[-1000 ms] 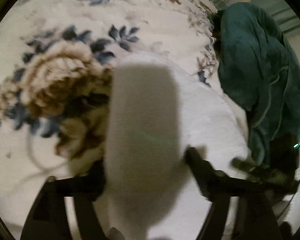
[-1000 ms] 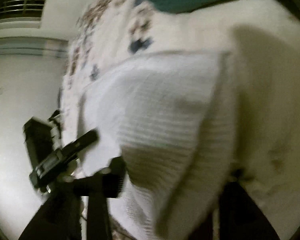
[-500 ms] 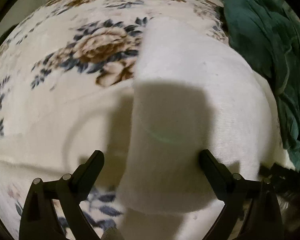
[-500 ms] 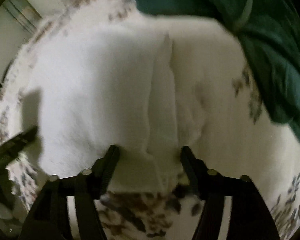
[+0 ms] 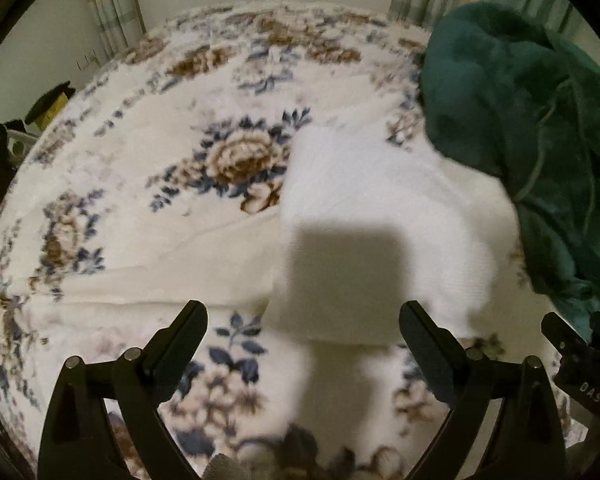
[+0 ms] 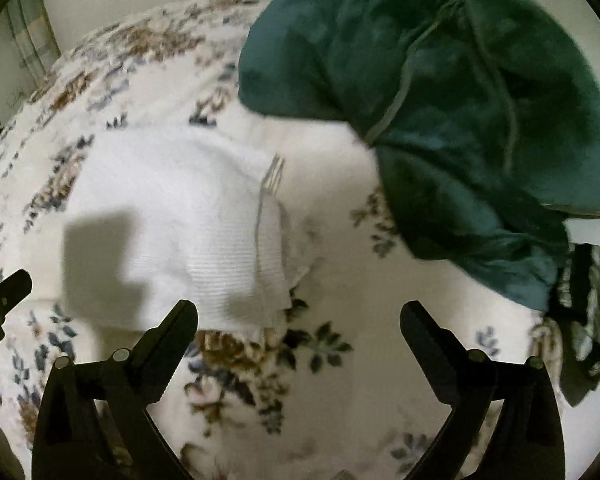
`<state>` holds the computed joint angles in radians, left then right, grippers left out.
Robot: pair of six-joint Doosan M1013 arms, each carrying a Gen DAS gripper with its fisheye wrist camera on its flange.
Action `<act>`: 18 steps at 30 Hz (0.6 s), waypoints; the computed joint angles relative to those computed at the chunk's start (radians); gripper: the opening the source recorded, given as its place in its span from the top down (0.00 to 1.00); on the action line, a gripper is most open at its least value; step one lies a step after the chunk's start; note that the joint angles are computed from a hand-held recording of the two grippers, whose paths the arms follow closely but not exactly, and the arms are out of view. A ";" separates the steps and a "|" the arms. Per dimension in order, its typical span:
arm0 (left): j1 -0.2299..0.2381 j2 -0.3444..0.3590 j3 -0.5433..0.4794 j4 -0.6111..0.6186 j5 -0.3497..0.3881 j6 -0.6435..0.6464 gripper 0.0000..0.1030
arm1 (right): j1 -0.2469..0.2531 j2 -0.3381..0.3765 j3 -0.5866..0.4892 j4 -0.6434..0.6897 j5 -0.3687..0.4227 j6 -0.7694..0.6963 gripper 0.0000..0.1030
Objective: Fold small clothes
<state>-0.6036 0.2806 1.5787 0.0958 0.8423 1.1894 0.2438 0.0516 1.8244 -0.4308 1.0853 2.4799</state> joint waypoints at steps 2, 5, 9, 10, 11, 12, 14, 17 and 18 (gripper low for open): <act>-0.014 -0.042 0.001 0.029 0.020 -0.012 0.05 | 0.030 -0.036 -0.021 -0.022 0.055 0.025 0.01; -0.031 -0.104 0.003 0.048 0.051 -0.021 0.05 | 0.070 -0.100 -0.046 -0.038 0.131 0.056 0.01; -0.054 -0.185 0.001 0.057 0.095 -0.023 0.05 | 0.151 -0.170 -0.105 -0.100 0.245 0.102 0.01; -0.062 -0.211 -0.004 0.054 0.114 -0.017 0.05 | 0.174 -0.184 -0.122 -0.115 0.273 0.109 0.01; -0.071 -0.231 -0.008 0.064 0.131 -0.020 0.05 | 0.195 -0.196 -0.138 -0.128 0.301 0.114 0.01; -0.079 -0.251 -0.011 0.073 0.144 -0.022 0.05 | 0.221 -0.208 -0.156 -0.145 0.332 0.121 0.01; -0.093 -0.285 -0.015 0.085 0.161 -0.026 0.05 | 0.280 -0.228 -0.197 -0.181 0.396 0.138 0.01; -0.120 -0.343 -0.031 0.114 0.203 -0.044 0.05 | 0.373 -0.250 -0.262 -0.241 0.492 0.160 0.01; -0.127 -0.354 -0.035 0.122 0.211 -0.049 0.05 | 0.404 -0.255 -0.283 -0.262 0.523 0.166 0.01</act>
<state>-0.7303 -0.0732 1.5435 0.2177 1.0538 1.1402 0.6480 -0.2033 1.5413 -0.6932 1.6082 2.6456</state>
